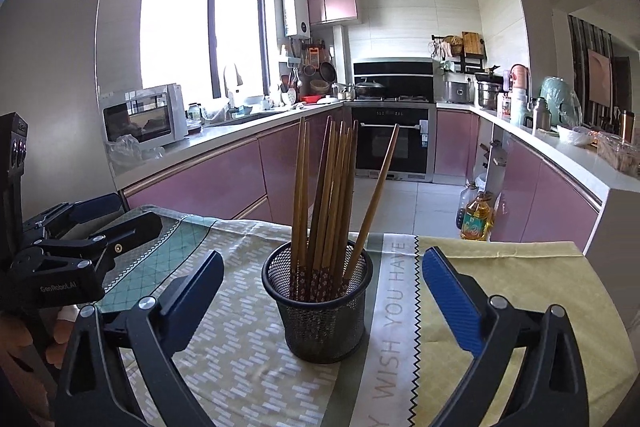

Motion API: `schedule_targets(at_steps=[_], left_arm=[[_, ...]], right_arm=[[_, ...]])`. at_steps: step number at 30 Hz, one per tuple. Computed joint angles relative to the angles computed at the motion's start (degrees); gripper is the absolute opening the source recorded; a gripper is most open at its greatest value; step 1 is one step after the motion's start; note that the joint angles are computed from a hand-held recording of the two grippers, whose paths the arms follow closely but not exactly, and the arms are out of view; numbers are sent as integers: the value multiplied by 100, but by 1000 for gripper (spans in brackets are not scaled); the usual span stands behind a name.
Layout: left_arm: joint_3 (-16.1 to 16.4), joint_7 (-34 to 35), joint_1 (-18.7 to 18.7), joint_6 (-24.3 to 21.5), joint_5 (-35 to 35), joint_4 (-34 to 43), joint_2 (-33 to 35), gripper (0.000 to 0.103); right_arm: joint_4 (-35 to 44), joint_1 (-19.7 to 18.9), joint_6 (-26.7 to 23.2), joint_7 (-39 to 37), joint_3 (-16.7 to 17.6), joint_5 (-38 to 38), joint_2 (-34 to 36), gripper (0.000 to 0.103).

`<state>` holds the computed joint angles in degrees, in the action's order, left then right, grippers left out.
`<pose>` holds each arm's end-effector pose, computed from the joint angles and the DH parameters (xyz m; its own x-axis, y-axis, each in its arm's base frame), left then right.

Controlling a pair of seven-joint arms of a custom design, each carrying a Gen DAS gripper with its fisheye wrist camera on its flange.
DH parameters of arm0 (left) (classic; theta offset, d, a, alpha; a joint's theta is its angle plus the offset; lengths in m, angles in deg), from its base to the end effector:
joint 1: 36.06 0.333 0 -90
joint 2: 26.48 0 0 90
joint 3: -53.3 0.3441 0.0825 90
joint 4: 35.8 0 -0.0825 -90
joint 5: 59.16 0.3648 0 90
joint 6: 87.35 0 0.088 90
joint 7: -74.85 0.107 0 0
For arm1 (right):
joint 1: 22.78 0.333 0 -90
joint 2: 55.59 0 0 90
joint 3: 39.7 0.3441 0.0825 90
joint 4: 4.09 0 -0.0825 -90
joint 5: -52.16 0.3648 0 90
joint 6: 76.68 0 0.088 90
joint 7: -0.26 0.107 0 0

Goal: Organize utensils

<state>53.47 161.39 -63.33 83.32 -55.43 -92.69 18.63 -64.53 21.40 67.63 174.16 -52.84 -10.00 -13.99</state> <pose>0.7164 -0.3730 0.5652 -0.4488 -0.8936 -0.0095 -0.3208 0.1710 -0.9316 0.6383 0.4799 0.5225 -0.0767 -0.9959 -0.0470 -0.3394 0.0704 -0.9380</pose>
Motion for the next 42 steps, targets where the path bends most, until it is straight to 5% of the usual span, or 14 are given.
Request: schedule_targets(at_steps=[6,9,15,26,42], left_arm=[[759,-531,-423,959,-48,-1301,-594,97],[857,-506,-513,1230,-245,-1599,-718,97],[1711,-419,-1172,1877,-742,-2075,-821,97],[1987,291,-1536,2259,-1637,-2446,-943,97],[1666,1366,-1488,2374,-2681,-2518,-994,97]], right_arm=[[-70,331,-338,403,-158,-521,-14,96],[30,444,-527,505,-180,-713,51,96],[-53,607,-798,803,-184,-1073,8,96],[-47,648,-962,996,-63,-1276,29,96],[-139,680,-1221,1182,17,-1375,-34,96]])
